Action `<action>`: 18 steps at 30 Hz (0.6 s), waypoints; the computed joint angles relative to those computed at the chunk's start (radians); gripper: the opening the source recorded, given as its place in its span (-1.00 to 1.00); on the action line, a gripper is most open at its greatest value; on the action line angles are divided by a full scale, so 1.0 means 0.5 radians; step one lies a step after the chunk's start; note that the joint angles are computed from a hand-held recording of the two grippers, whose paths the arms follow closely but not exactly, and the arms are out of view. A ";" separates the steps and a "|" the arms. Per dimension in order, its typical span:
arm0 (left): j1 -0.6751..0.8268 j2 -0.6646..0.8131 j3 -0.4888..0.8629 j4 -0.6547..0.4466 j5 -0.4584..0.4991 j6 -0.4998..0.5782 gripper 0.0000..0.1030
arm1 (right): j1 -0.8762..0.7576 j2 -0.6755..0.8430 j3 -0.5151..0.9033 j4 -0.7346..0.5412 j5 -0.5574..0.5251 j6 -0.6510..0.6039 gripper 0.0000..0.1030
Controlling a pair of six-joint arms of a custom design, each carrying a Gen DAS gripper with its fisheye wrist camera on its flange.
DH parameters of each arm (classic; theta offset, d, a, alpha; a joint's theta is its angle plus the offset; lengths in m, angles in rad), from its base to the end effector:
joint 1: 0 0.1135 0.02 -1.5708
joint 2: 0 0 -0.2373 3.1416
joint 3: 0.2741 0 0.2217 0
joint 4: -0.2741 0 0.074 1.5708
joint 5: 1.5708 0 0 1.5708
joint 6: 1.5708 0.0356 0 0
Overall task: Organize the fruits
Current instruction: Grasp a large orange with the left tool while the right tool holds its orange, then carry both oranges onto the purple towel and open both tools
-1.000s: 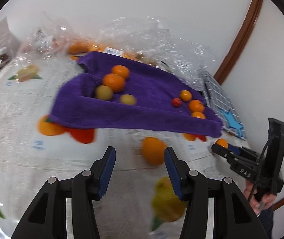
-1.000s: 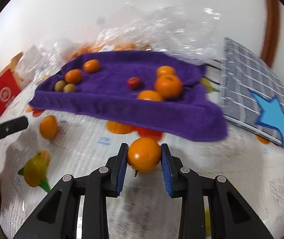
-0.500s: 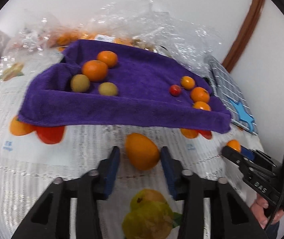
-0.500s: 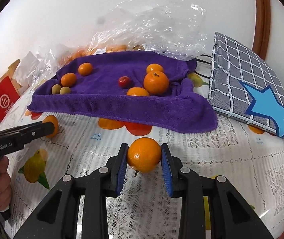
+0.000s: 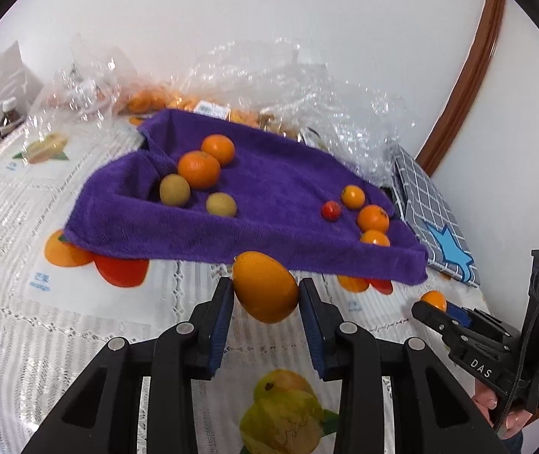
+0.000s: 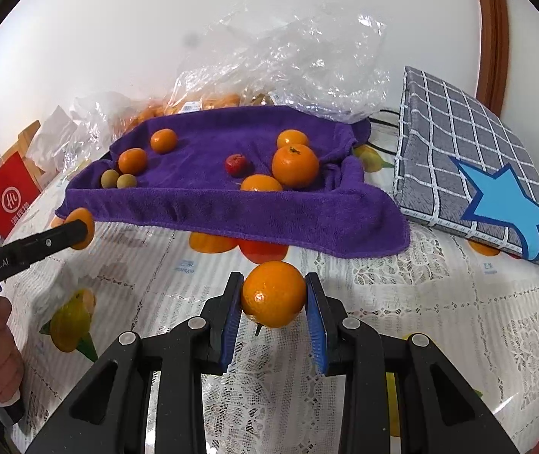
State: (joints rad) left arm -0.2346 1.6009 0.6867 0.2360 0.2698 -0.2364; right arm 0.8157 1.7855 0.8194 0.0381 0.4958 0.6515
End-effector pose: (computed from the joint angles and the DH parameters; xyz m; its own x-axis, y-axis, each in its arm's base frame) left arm 0.2792 -0.0765 0.1503 -0.6930 -0.0665 -0.7179 0.2712 0.8986 -0.3450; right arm 0.2210 0.2100 0.1196 -0.7061 0.0280 -0.7076 -0.0213 0.9979 0.0607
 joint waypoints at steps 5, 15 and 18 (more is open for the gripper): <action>0.040 -0.053 -0.052 0.057 0.002 -0.024 -0.35 | 0.028 -0.059 -0.072 0.104 0.022 -0.020 -0.37; 0.193 -0.140 -0.105 0.136 -0.026 -0.134 -0.35 | -0.052 -0.242 -0.118 0.159 -0.072 -0.012 -0.37; 0.225 -0.172 -0.091 0.127 -0.047 -0.102 -0.35 | -0.096 -0.259 -0.001 0.043 -0.050 -0.098 -0.37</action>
State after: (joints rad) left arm -0.1223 1.5151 0.6411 0.2997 0.2463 -0.2875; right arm 0.7679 1.6558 0.8188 0.0596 0.4708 0.6026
